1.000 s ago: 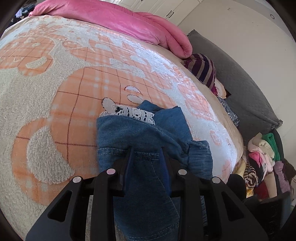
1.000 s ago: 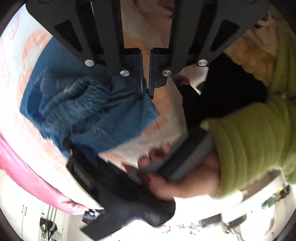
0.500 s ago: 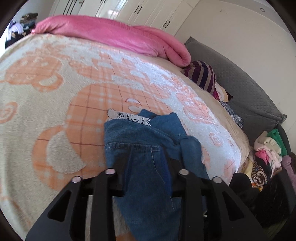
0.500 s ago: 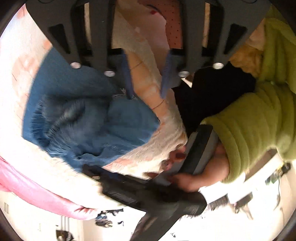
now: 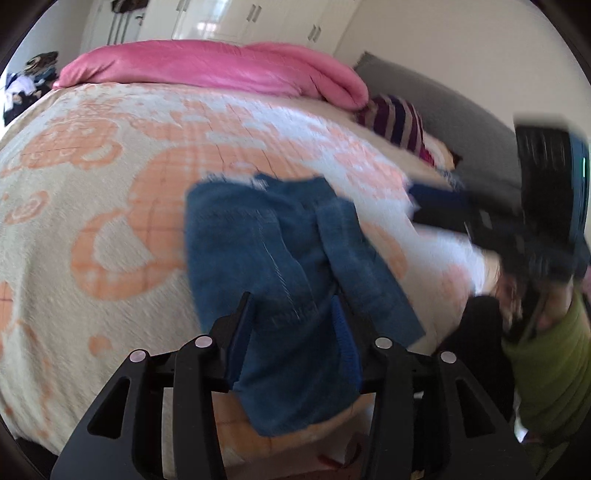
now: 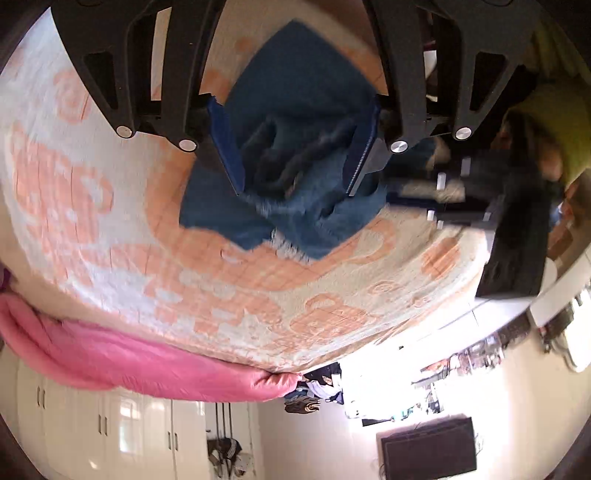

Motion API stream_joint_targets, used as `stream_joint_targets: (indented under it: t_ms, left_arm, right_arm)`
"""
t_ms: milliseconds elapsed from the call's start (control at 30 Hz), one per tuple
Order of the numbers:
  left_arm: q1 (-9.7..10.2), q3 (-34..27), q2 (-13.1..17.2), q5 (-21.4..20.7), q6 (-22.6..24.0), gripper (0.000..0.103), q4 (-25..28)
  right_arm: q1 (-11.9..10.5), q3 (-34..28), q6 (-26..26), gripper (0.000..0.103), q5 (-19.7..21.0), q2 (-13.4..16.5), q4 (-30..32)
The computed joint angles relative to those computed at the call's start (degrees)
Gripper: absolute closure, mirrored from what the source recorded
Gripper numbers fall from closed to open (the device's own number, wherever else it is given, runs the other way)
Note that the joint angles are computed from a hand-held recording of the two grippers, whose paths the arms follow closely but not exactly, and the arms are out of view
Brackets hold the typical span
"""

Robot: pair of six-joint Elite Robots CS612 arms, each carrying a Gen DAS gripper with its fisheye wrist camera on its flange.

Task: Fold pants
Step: 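Open both tools and lay the folded pants down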

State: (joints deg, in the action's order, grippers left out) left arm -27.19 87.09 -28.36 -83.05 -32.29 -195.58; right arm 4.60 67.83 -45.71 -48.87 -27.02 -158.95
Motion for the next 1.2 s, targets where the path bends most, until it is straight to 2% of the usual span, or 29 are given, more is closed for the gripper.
stream_joint_targets:
  t_ms: [67, 100, 167, 200, 233, 333, 400, 500, 567, 633, 733, 767, 900, 933, 1033, 1100, 1133, 1200]
  left_arm:
    - [-0.40, -0.35, 0.06, 0.73, 1.22, 0.053, 1.99]
    - [-0.53, -0.50, 0.11, 1.06, 1.34, 0.053, 2.68]
    - [-0.52, -0.53, 0.18, 1.01, 1.36, 0.052, 2.86]
    - [-0.45, -0.45, 0.21, 0.67, 1.33, 0.052, 2.60]
    - [-0.35, -0.38, 0.29, 0.15, 1.18, 0.052, 2.25]
    - [-0.48, -0.59, 0.61, 0.13, 1.17, 0.052, 2.49]
    - [-0.49, -0.77, 0.59, 0.30, 1.37, 0.052, 2.98]
    - [-0.53, -0.23, 0.11, 0.50, 0.96, 0.050, 2.47]
    - [-0.66, 0.43, -0.39, 1.08, 0.96, 0.046, 1.42]
    - [-0.93, 0.98, -0.85, 1.88, 1.38, 0.046, 0.71]
    - [-1.46, 1.75, -1.67, 3.54, 2.35, 0.043, -0.14]
    - [-1.66, 2.02, -1.92, 4.09, 2.65, 0.037, -0.57]
    - [-2.24, 2.75, -2.73, 5.99, 3.46, 0.032, -1.53]
    - [-2.36, 2.75, -2.93, 6.38, 3.44, 0.028, -1.43]
    - [-2.52, 3.11, -3.30, 7.41, 3.21, 0.027, -1.65]
    - [-2.64, 3.52, -3.55, 8.07, 2.88, 0.023, -1.87]
    - [-2.75, 3.68, -3.66, 8.60, 2.67, 0.015, -1.92]
    - [-2.87, 3.87, -3.76, 9.40, 2.35, 0.014, -2.33]
  right_arm:
    - [0.84, -2.68, -1.29, 0.052, -0.37, 1.69, 2.11]
    - [1.37, -4.20, -1.36, 0.052, -3.09, 2.68, 2.81]
    - [2.68, -6.77, -0.59, 0.051, -11.09, 4.29, 3.90]
    - [2.78, -8.54, -0.35, 0.051, -13.13, 5.61, 5.06]
    - [2.74, -8.75, 0.88, 0.051, -13.38, 6.05, 5.03]
    - [1.62, -11.06, 5.63, 0.043, -10.20, 7.66, 7.57]
    - [1.48, -11.38, 6.74, 0.042, -9.17, 7.98, 7.62]
    - [0.99, -8.42, 6.65, 0.042, -6.33, 6.42, 3.99]
    - [0.48, -6.04, 9.02, 0.037, -4.73, 5.19, -0.18]
    - [0.13, -4.80, 11.17, 0.026, -3.73, 4.45, -3.45]
    - [-0.39, -2.57, 12.97, 0.017, -2.81, 3.25, -7.91]
    - [-0.56, -1.99, 13.55, 0.017, -2.41, 2.99, -9.36]
    - [-1.21, 0.17, 14.70, 0.013, -1.28, 1.78, -12.07]
    - [-1.36, 0.62, 14.82, 0.012, -0.98, 1.53, -12.34]
    - [-1.63, 1.89, 15.39, 0.011, -0.92, 1.01, -13.56]
    - [-1.83, 2.42, 15.73, 0.010, -0.77, 0.82, -14.03]
    - [-1.88, 2.65, 15.92, 0.010, -0.78, 0.74, -14.26]
    - [-2.09, 3.12, 16.79, 0.009, -0.97, 0.60, -14.99]
